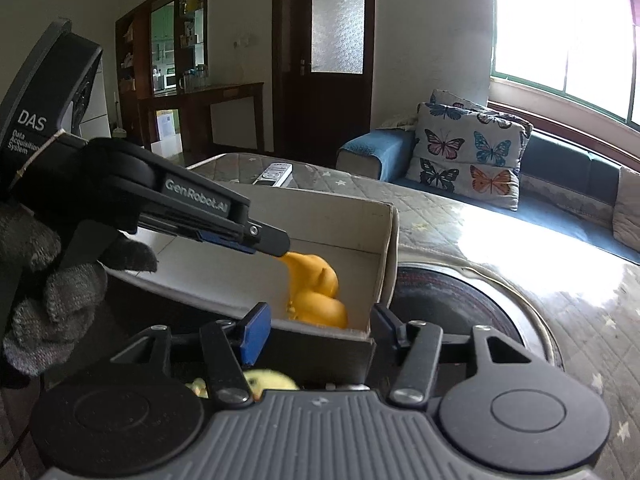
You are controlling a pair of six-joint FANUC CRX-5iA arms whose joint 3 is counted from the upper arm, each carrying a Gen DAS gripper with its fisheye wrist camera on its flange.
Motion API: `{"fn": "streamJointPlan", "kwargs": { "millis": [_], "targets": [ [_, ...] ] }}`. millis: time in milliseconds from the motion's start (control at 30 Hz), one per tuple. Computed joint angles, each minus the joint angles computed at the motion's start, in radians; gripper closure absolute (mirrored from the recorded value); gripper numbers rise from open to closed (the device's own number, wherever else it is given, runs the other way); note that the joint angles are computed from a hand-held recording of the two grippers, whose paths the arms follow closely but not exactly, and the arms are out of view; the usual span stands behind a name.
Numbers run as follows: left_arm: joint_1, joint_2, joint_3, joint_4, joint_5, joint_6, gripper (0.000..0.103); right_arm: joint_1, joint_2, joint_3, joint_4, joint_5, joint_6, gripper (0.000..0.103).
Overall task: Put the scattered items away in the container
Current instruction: 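Open both grippers to release the orange toy inside the box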
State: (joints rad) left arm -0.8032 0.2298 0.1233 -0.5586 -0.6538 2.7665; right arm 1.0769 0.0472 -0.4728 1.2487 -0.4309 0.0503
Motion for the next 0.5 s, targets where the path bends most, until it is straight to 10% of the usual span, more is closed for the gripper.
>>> {"fn": "streamJointPlan", "kwargs": {
  "millis": [500],
  "targets": [
    [-0.114,-0.021,0.002,-0.079,-0.099,0.113,0.072,0.076,-0.126,-0.139,0.04,-0.044,-0.135,0.038]
  ]
}}
